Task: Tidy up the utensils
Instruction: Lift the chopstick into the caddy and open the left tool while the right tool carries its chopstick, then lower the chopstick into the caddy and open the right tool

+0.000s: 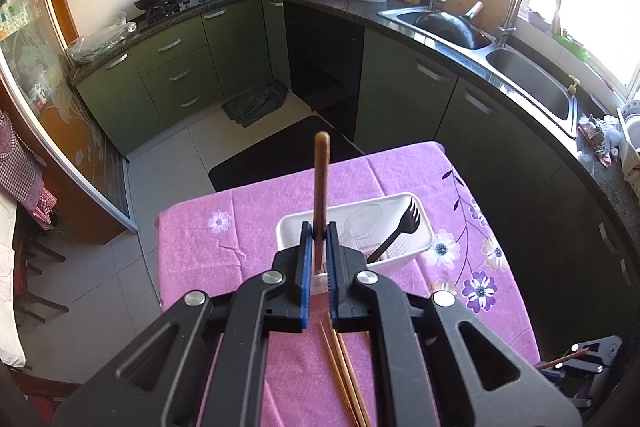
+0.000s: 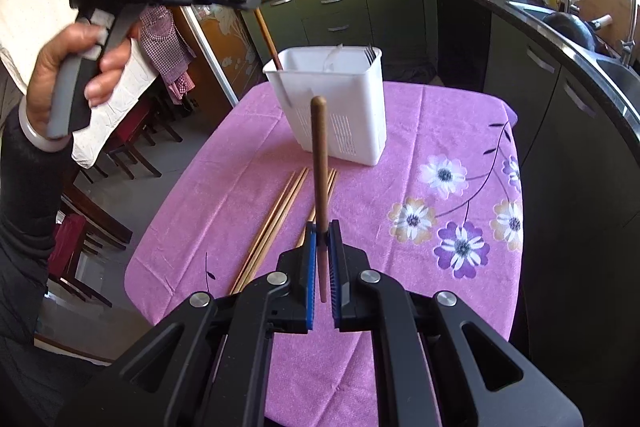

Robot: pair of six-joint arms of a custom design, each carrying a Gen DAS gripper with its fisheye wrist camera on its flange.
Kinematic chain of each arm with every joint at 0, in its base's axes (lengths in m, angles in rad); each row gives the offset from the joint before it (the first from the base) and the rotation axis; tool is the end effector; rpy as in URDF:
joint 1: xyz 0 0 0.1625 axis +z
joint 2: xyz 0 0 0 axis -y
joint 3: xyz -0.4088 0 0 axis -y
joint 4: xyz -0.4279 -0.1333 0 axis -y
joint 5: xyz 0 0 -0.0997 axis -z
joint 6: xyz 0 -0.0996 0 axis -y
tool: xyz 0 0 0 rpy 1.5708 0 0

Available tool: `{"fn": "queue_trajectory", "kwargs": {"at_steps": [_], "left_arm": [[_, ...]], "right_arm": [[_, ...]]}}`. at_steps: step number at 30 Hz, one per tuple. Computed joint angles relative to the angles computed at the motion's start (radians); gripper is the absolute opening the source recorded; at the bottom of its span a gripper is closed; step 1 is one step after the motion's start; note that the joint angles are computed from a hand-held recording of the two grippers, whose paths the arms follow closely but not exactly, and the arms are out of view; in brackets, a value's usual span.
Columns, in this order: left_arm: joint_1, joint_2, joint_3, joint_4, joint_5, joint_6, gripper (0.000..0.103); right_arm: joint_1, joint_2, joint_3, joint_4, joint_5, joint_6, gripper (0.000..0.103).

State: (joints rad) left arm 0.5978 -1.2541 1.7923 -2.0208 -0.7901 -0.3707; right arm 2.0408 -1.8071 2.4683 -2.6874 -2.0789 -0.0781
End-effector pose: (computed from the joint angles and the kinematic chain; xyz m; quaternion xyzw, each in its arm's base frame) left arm -0.3714 -0.4990 0.2524 0.2901 0.8773 -0.2047 0.3229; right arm 0.2431 -0.2913 0.2629 0.2006 -0.9231 0.2620 0.1976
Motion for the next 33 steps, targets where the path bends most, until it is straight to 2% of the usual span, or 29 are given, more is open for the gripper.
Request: {"fn": "queue_trajectory", "kwargs": {"at_steps": [5, 10, 12, 16, 20, 24, 28, 33], "left_arm": [[0.017, -0.006, 0.026, 0.014, -0.038, -0.01, 0.01], [-0.021, -0.087, 0.089, -0.048, -0.031, 0.0, 0.03], [-0.045, -0.133, 0.123, -0.068, -0.01, 0.003, 0.032], [-0.076, -0.214, 0.175, -0.046, -0.01, -0.011, 0.033], [-0.086, -0.266, 0.205, 0.006, -0.021, -0.028, 0.033], [-0.081, -0.288, 0.221, 0.036, -0.04, -0.045, 0.035], [-0.071, -0.286, 0.228, 0.06, -0.068, -0.062, 0.035], [-0.07, -0.279, 0.237, 0.083, -0.083, -0.077, 0.035]], "right_arm": [[0.036, 0.086, -0.114, -0.09, -0.004, -0.022, 0.007], [0.046, 0.188, -0.233, -0.224, 0.026, -0.038, 0.007], [0.04, 0.23, -0.278, -0.266, 0.035, -0.04, 0.007], [0.034, 0.332, -0.362, -0.34, -0.031, -0.052, 0.007], [0.005, 0.415, -0.408, -0.309, -0.089, -0.046, 0.007], [-0.036, 0.46, -0.408, -0.284, -0.078, -0.041, 0.007], [-0.059, 0.478, -0.405, -0.256, -0.052, -0.043, 0.008], [-0.034, 0.443, -0.367, -0.291, -0.045, -0.075, 0.011]]}}
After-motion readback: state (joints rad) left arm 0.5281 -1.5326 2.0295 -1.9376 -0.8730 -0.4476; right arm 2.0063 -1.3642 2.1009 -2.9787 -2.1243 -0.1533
